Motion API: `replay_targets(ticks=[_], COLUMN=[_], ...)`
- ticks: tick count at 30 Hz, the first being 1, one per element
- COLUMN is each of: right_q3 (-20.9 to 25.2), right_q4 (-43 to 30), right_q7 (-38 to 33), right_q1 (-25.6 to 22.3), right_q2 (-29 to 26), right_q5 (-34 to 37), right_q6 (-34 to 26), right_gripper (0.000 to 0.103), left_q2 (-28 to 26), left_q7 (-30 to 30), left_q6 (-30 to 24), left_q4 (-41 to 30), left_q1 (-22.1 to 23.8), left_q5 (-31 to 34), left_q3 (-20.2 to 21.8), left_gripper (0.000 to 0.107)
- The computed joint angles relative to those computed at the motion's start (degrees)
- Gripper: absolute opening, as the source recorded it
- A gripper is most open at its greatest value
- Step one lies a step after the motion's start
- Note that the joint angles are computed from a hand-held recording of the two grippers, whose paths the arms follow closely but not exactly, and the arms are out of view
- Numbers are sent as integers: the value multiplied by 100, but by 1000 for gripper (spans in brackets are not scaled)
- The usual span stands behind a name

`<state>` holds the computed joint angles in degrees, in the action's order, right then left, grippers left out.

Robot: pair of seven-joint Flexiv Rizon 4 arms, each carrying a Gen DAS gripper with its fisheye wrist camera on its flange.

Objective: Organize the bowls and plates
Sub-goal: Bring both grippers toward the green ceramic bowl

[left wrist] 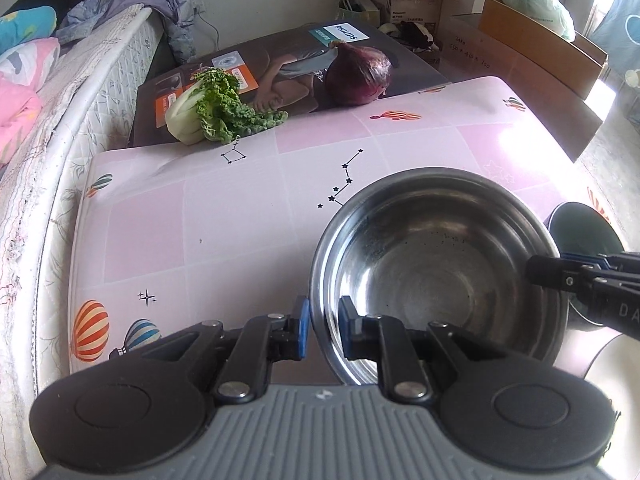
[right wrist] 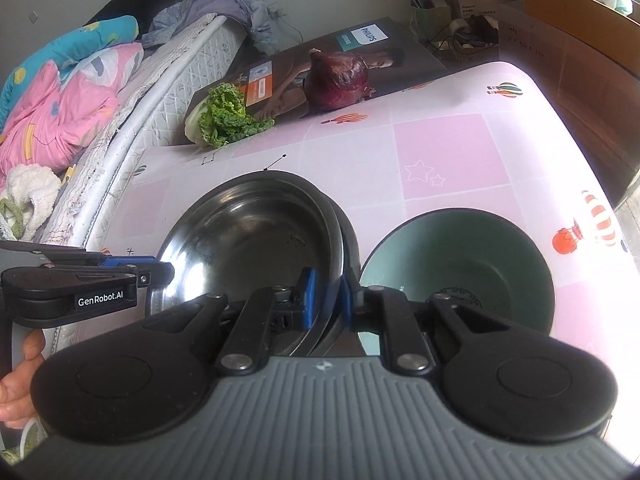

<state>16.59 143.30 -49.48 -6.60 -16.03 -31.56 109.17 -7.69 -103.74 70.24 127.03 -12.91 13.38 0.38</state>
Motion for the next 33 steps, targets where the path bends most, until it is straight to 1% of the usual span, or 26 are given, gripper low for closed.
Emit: replay_targets(ticks=[1,4,6,7,9,10,12,13,15,16,17,18,20,22,24,25,27,30,32,33], right_q3=[-100,-655,-895,-1050,-1356,-1388,-1208,-1169,-1148,-1125,-1103,-1165,-1305,-1151,-990,-952,-769,-589,-592,-641], right_q4=[-27,-75,-138,-168,-200,-220,-290,-309,-324,-319,-308,-272,-236,-212,-128,-77,81,406,681,826], right_q7=[-49,-539,-834,-994,-1281,-1375,-1454,-1498,-1584,-1626,-1676,-1757,-1895,-1881,-1831,-1814,-1704,-1482,-1318,-1257], right_q1=[132,997,1392,1626,2072,2140,2000,1988,2018,2019,2014,2123,2349,2202,2029,1993,1743,1405,1250,1219], right_q2=[-36,-14,-20,-12,24,28,4,-1,-8,-11,-4,35,121,179,289,371,577,986,1338,1542], right_q5=[58,744,1114,1320,1691,1787,1858,1912,2050,2107,2147,2248,2470,2488,2463,2472,2332,1986,1670,1519], right_q6=[16,-7,-52,-85,-171,-196,-247,-247,-154,-78,-11,44,39,64,130,155,223,323,385,393], right_gripper=[14,14,14,15,19,21,26,31,42,51,57,57,59,59,59,59,60,68,79,81], left_q2=[-49,-136,-184,-193,-209,-214,-201,-186,-144,-115,-79,-34,81,232,414,499,747,1126,1400,1523], left_q7=[-29,70,13,56,150,172,177,189,184,122,48,-27,-115,-108,-10,55,187,283,443,521], left_q6=[2,2,17,28,50,56,98,125,233,328,377,384,407,483,586,635,705,759,833,851], left_q4=[-35,-65,-123,-118,-101,-102,-89,-73,-24,-5,-2,-9,10,106,255,333,524,777,992,1087], left_q1=[-1,29,-4,6,27,24,9,10,12,-5,-29,-50,-47,5,74,106,153,218,233,236], left_q5=[57,-28,77,31,-90,-106,-99,-120,-132,-54,52,164,296,273,117,26,-153,-248,-410,-505], left_q3=[12,-1,42,33,14,18,39,40,55,89,125,157,175,147,90,60,10,-62,-86,-100], left_gripper=[17,17,17,17,18,19,21,24,41,44,49,54,59,61,66,68,72,78,81,83])
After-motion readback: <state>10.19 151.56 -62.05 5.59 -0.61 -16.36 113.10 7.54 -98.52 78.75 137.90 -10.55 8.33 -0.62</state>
